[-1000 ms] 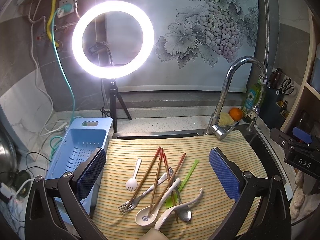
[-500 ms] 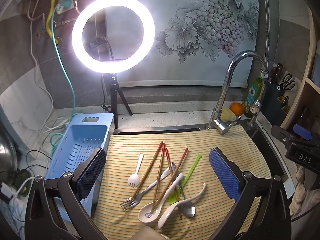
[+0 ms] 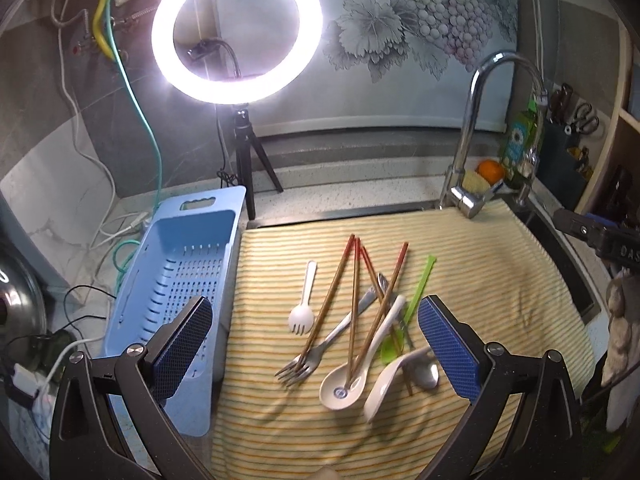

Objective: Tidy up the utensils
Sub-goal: 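Lower the left gripper toward the white ceramic spoon handle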

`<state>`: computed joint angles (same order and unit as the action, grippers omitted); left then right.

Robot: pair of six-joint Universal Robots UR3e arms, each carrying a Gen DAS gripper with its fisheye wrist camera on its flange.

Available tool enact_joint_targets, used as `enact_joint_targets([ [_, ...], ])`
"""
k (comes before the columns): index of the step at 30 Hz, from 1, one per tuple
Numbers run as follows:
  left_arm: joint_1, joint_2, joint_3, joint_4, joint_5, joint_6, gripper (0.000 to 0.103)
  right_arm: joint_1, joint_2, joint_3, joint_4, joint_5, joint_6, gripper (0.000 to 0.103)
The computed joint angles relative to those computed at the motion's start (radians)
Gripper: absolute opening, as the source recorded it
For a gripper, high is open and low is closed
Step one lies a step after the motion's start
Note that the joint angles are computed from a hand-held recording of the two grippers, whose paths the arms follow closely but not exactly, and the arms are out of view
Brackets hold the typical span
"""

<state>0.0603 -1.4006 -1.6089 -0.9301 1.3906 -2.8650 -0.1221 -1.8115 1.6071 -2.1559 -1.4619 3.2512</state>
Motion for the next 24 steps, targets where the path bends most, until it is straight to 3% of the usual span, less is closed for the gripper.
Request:
enact_joint_targets([
  [7,-0.001,0.061,-0.125,-0.004,0.013,0.123,0.093,0.009,0.047,0.047,0.036,0.087,-0.035,0.099],
  [10,-0.012,0.064,-0.157,-0.013,0.016,0.168,0.083,0.011,0.069,0.071,0.045,0.122,-0.031,0.087],
  [13,-0.015,0.062,-0.18,-0.031,-0.003,0.22,0.066,0.002,0.082,0.103,0.042,0.164,-0.027,0.081],
  [15,-0.011,0.052,-0.18,-0.066,-0.036,0.251,0.052,0.0,0.101,0.113,0.044,0.183,-0.027,0.071],
  [17,-0.005,0.038,-0.183,-0.093,-0.069,0.27,0.045,-0.009,0.122,0.122,0.051,0.215,-0.025,0.063],
  [24,-0.027,-0.014,-0.189,-0.121,-0.085,0.288,0.034,-0.028,0.166,0.177,0.038,0.321,-0.004,0.054],
])
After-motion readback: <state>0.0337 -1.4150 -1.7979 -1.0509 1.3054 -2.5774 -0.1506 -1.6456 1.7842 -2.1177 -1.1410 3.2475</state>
